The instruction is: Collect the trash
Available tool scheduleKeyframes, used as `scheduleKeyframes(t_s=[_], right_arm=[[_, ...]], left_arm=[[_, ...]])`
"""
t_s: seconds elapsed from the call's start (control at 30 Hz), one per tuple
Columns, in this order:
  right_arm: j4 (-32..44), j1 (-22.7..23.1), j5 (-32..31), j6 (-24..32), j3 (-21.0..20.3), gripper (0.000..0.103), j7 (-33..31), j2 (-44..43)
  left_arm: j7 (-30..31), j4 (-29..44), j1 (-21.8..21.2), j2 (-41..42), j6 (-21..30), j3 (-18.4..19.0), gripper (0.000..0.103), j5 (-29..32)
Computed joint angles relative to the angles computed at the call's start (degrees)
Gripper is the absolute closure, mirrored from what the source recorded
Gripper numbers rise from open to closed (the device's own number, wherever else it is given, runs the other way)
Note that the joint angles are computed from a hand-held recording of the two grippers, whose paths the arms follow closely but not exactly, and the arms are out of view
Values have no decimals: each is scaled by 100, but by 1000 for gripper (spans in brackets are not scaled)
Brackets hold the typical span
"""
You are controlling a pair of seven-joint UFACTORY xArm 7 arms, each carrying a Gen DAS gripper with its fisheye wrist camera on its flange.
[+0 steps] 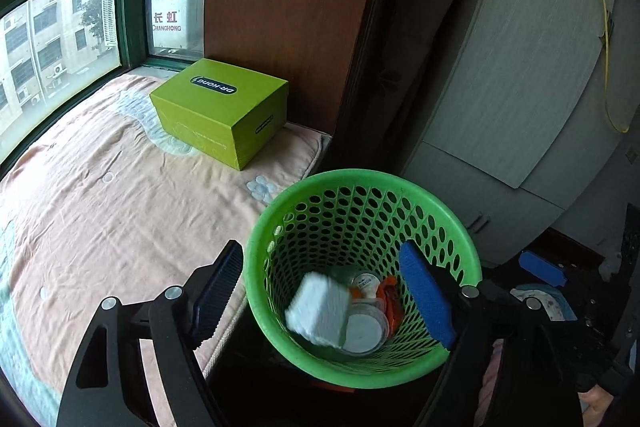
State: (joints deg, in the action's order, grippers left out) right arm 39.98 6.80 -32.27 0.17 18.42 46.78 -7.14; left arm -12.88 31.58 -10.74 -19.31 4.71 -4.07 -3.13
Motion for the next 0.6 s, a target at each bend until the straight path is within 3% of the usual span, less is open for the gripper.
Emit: scheduleKeyframes(t_s=[0.3, 0.43, 0.6], right_arm=[[132, 317, 257, -73, -69, 10, -341, 136], [253, 713, 703, -124, -248, 10, -796, 261], [537, 1003, 814, -116, -276, 10, -1056, 465]], left_arm=[[-645, -328, 797, -528, 137, -403, 16, 482], [-978, -551, 1262, -951, 279, -580, 11, 766], [-1153, -867, 1543, -1486, 490, -457, 10, 922]])
